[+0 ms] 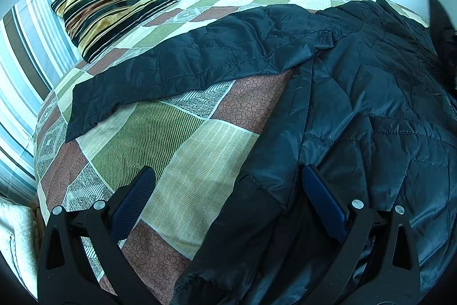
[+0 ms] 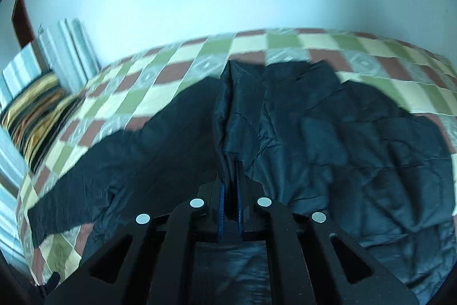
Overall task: Fold large clothes
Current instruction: 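Lay the held sleeve across the jacket body and open the right gripper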
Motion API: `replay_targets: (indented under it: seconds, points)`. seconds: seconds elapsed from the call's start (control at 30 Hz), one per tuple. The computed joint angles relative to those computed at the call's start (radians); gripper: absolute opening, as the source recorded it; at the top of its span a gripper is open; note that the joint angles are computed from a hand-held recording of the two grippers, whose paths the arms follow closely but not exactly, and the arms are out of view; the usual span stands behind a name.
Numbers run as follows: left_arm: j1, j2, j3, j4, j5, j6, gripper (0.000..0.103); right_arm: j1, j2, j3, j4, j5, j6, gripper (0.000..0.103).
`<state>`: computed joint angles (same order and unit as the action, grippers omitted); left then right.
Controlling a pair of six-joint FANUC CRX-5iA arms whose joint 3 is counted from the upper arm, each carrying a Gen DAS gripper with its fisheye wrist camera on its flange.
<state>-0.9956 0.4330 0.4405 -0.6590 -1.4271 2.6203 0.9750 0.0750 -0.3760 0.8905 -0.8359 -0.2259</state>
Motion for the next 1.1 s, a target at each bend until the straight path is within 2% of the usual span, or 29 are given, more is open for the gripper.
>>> replay_targets:
  seconds: [0.23,0.43,0.53,0.57,0.63,0.8,0.9,0.97,1.0,1.1]
  points:
    - [-0.001,0.004,0.006,-0.001,-0.006,-0.002,0.101,-0.001,0.106,0.103,-0.183,0.025,0.192,0.006]
    - [-0.003,0.008,0.012,-0.004,-0.012,-0.003,0.101,0.005,0.163,0.164,-0.249,-0.003,0.283,0.008]
    - [-0.004,0.01,0.014,-0.006,-0.015,-0.005,0.101,0.011,0.149,0.149,-0.229,0.013,0.267,0.017]
    - [-0.004,0.01,0.014,-0.006,-0.016,-0.007,0.101,0.013,0.14,0.142,-0.225,0.023,0.27,0.028]
    - [-0.004,0.011,0.015,-0.006,-0.017,-0.007,0.101,0.024,0.105,0.112,-0.211,0.056,0.257,0.037]
    - [-0.008,0.017,0.024,-0.012,-0.026,-0.009,0.101,0.068,-0.067,-0.048,-0.056,0.03,0.084,0.037]
    - [-0.01,0.018,0.024,-0.014,-0.027,-0.008,0.101,0.082,-0.196,-0.151,-0.008,-0.083,0.003,0.035]
    - [-0.009,0.019,0.025,-0.013,-0.028,-0.008,0.101,0.074,-0.268,-0.198,-0.016,-0.198,-0.007,0.023]
    - [-0.011,0.018,0.025,-0.014,-0.029,-0.008,0.101,0.056,-0.312,-0.23,-0.029,-0.256,-0.025,0.022]
    - [-0.014,0.021,0.029,-0.023,-0.037,-0.01,0.101,-0.027,-0.403,-0.303,-0.07,-0.296,-0.084,0.017]
